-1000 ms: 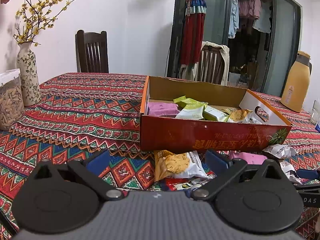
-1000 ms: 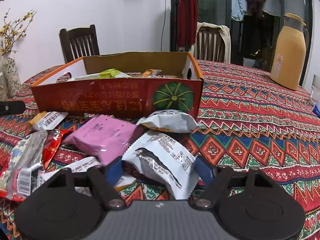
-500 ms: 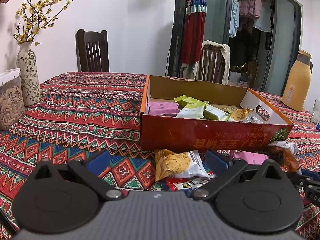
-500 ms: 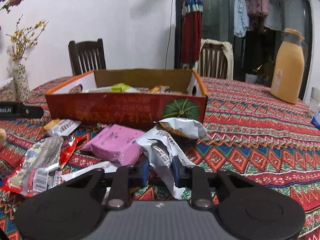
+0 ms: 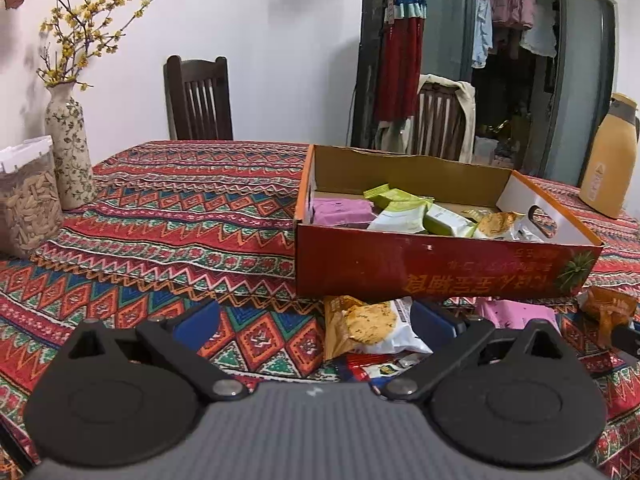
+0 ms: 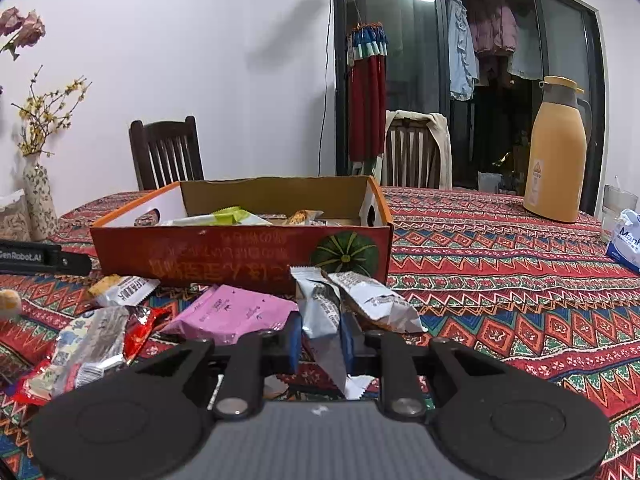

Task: Organize snacks
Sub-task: 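Grasp the blue-printed bar and silver wrapper with the left tool while the right holds its wrapper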

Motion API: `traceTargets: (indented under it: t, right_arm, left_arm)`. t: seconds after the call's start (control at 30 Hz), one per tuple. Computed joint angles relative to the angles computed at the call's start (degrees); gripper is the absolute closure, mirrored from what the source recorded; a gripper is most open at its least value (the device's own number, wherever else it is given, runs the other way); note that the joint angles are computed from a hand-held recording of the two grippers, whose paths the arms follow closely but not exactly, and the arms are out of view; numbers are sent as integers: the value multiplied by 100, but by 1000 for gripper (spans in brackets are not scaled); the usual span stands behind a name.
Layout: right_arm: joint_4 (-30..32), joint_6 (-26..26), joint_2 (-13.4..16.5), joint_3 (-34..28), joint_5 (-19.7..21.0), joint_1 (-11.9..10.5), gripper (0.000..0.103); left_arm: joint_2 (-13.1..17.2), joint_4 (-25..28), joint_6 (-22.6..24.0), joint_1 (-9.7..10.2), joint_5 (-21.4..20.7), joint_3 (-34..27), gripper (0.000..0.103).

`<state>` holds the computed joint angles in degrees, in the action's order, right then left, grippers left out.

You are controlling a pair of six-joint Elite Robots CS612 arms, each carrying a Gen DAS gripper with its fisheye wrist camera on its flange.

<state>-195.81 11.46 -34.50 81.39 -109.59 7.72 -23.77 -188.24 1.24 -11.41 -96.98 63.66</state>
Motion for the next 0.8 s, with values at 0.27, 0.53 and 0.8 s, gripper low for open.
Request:
traceTargets:
  t: [0.27, 0.53, 0.8]
  right_arm:
    - [-354, 15, 21, 57, 124, -24, 84]
    - [-913, -14, 42, 155, 220, -37, 87]
    - [-1325, -12, 54, 235, 381, -67, 88]
  left_arm:
    - [-259, 193, -16, -17, -170, 351, 0]
    - [-481, 573, 134, -134, -325, 656, 0]
    - [-567, 1096, 179, -314, 21, 755, 0]
